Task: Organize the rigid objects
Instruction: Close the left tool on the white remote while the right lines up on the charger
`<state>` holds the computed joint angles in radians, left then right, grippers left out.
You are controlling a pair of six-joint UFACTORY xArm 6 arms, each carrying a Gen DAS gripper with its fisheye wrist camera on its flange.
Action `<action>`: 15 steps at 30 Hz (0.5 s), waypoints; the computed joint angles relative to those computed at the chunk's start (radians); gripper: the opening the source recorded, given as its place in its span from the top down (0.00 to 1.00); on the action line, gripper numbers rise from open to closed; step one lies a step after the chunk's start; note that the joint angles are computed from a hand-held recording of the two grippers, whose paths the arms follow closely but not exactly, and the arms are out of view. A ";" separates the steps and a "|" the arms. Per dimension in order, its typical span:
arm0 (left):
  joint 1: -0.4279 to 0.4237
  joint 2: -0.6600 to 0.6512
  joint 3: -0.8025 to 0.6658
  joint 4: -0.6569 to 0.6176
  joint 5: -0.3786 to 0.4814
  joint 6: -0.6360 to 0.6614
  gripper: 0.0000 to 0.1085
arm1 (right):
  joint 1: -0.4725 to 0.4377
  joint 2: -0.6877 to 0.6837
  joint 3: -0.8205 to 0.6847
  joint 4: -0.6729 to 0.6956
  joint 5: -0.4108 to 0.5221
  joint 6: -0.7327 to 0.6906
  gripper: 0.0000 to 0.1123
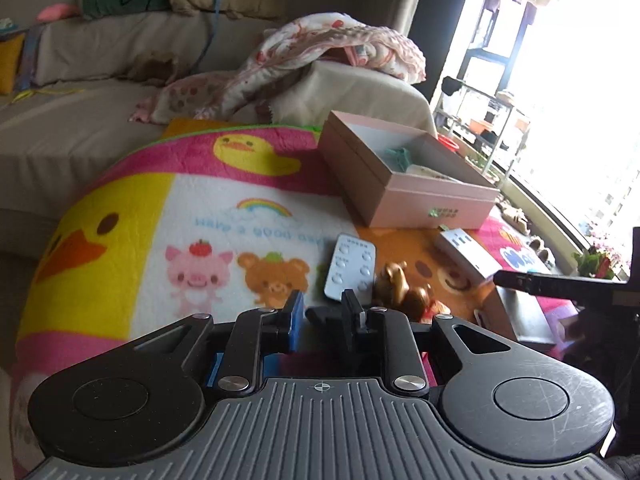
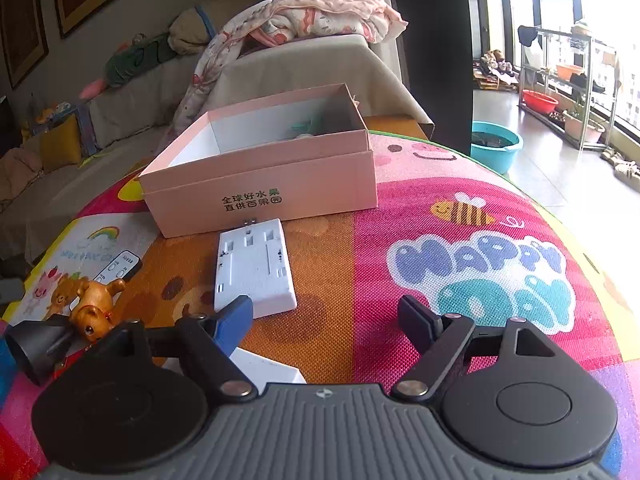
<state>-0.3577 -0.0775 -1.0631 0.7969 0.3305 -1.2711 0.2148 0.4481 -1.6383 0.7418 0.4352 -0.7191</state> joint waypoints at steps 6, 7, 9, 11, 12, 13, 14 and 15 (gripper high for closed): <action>0.006 0.080 -0.025 -0.027 -0.127 -0.021 0.79 | 0.004 0.000 0.003 -0.019 -0.010 0.010 0.29; 0.002 0.121 -0.059 -0.026 -0.142 -0.014 0.79 | 0.004 0.000 0.003 -0.019 -0.010 0.010 0.29; -0.008 0.177 -0.118 -0.044 -0.147 0.022 0.79 | 0.004 0.001 0.002 -0.018 -0.009 0.009 0.29; -0.013 0.213 -0.170 0.007 -0.134 -0.010 0.79 | 0.004 0.001 0.002 -0.016 -0.009 0.008 0.29; -0.020 0.224 -0.199 0.033 -0.090 -0.020 0.78 | 0.004 0.001 0.002 -0.014 -0.008 0.007 0.29; -0.031 0.237 -0.234 0.046 -0.020 -0.012 0.78 | 0.003 0.002 0.000 -0.011 -0.007 0.007 0.29; -0.042 0.250 -0.267 0.047 0.048 0.008 0.76 | 0.003 0.003 -0.001 -0.009 -0.007 0.007 0.29; -0.044 0.259 -0.287 0.044 0.083 0.023 0.71 | 0.004 0.003 -0.001 -0.013 -0.008 0.009 0.28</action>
<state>-0.4021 0.1817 -1.3504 0.8409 0.4131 -1.2485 0.2192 0.4514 -1.6394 0.7288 0.4271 -0.7105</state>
